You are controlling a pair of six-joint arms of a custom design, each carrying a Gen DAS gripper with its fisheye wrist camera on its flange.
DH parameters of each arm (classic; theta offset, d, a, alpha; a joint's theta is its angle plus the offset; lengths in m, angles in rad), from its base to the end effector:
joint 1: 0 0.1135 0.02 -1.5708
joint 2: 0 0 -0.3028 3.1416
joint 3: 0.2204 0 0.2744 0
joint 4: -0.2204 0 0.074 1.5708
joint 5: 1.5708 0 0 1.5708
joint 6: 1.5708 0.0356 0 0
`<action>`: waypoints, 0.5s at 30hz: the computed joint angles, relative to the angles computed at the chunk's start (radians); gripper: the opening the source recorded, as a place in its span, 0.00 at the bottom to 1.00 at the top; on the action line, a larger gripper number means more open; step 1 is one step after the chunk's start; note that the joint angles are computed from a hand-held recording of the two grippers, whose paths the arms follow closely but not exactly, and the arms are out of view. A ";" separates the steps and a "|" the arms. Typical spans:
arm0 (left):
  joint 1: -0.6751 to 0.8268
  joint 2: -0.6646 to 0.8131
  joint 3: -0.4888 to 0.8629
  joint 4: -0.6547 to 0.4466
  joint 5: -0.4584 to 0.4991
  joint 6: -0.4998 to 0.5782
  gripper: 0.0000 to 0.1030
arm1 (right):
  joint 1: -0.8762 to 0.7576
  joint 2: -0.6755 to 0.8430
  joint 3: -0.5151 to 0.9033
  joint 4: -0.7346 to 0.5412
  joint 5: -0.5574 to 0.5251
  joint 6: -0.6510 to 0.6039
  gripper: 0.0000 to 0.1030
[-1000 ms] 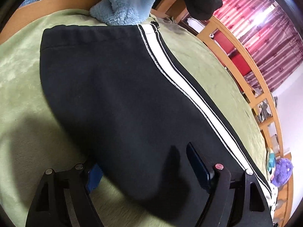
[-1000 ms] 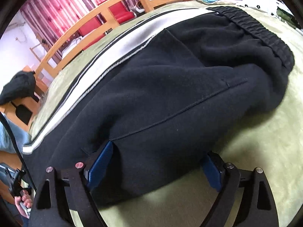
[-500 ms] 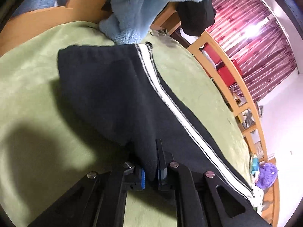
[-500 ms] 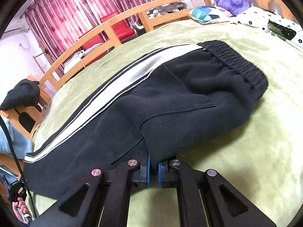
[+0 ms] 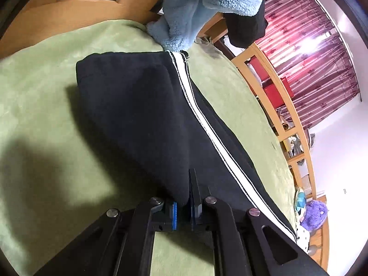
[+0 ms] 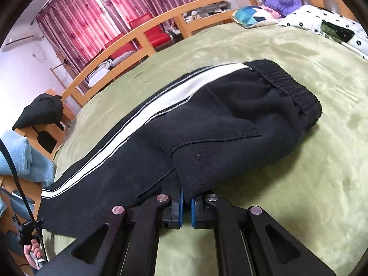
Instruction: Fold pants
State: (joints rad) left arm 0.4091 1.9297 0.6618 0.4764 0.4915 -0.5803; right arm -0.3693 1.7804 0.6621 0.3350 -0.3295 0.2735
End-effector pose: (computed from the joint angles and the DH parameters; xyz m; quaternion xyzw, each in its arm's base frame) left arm 0.3164 0.1189 0.0844 -0.3446 0.8336 -0.2557 0.3479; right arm 0.3122 -0.1085 0.1191 0.2281 0.8842 0.1332 0.3853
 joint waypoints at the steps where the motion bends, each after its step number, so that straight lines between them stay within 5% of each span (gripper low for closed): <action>1: 0.010 -0.014 -0.021 0.005 0.006 0.006 0.08 | -0.012 -0.010 -0.017 -0.008 -0.014 -0.002 0.04; 11: 0.131 -0.109 -0.175 -0.062 0.071 0.193 0.08 | -0.141 -0.209 -0.233 -0.070 -0.105 -0.107 0.05; 14: 0.085 -0.091 -0.122 -0.192 -0.030 0.271 0.19 | -0.128 -0.180 -0.230 -0.096 -0.073 -0.168 0.11; 15: 0.072 -0.083 -0.094 -0.260 -0.068 0.297 0.33 | -0.112 -0.176 -0.227 -0.108 -0.045 -0.178 0.14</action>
State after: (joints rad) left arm 0.4807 1.8469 0.5678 0.2162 0.4233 -0.2836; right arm -0.4809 1.6040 0.4353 0.2269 -0.3743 0.0958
